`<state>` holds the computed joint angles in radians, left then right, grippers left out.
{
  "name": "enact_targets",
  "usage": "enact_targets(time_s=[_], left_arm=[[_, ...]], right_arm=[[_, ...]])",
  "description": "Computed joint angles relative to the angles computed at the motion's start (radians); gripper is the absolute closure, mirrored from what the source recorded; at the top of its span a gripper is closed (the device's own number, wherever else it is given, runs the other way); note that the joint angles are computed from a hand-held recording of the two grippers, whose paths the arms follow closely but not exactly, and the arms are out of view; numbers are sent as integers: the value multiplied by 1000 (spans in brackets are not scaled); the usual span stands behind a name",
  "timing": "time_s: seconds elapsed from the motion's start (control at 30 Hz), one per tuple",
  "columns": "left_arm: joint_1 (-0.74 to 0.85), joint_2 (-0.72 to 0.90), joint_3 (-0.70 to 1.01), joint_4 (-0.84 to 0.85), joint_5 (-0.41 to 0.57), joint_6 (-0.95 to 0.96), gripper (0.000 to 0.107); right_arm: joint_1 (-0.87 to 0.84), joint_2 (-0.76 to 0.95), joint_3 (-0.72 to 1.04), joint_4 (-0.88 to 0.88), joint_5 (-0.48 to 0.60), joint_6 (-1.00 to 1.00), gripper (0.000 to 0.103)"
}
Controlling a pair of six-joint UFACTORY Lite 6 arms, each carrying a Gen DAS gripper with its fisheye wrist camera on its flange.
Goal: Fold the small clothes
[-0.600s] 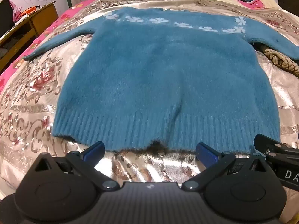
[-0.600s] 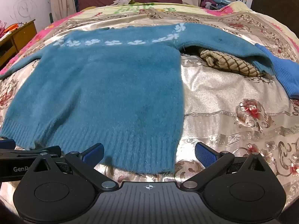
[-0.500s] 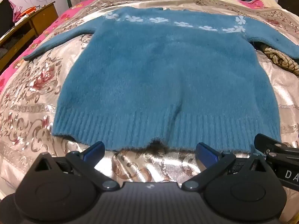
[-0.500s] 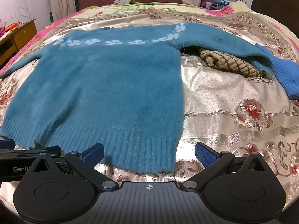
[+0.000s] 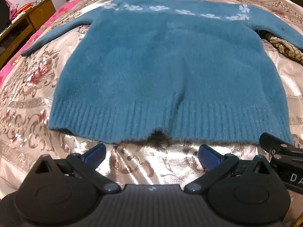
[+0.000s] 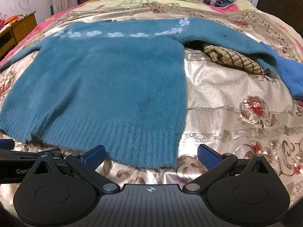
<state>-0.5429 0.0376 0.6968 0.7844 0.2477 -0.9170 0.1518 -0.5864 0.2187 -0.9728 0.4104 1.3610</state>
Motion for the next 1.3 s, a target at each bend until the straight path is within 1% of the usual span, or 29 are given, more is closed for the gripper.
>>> enact_targets(time_s=[0.1, 0.5, 0.57, 0.7, 0.73, 0.8, 0.93, 1.1, 1.17, 1.3], left_arm=[[-3, -2, -1, 13, 6, -12, 4], [19, 40, 11, -47, -11, 54, 4], [26, 56, 20, -98, -13, 99, 4], [76, 88, 40, -301, -35, 289, 4], [83, 94, 42, -324, -39, 316, 4], [87, 102, 42, -316, -45, 319, 4], [89, 122, 35, -236, -72, 246, 4], [106, 123, 26, -346, -94, 354, 4], [108, 117, 23, -344, -96, 354, 4], [92, 79, -8, -177, -100, 191, 4]], right_arm=[[9, -2, -3, -9, 6, 6, 0], [1, 35, -3, -16, -20, 17, 0], [-4, 44, -4, -13, -28, 14, 0], [-10, 53, -7, -16, -40, 15, 0], [-13, 54, -8, -17, -43, 15, 0], [-18, 55, -7, -15, -48, 12, 0], [-25, 57, -7, -12, -53, 6, 0], [-22, 52, -10, -11, -49, 7, 0], [-20, 49, -11, -14, -44, 9, 0], [-25, 31, -14, 5, -37, -13, 0]])
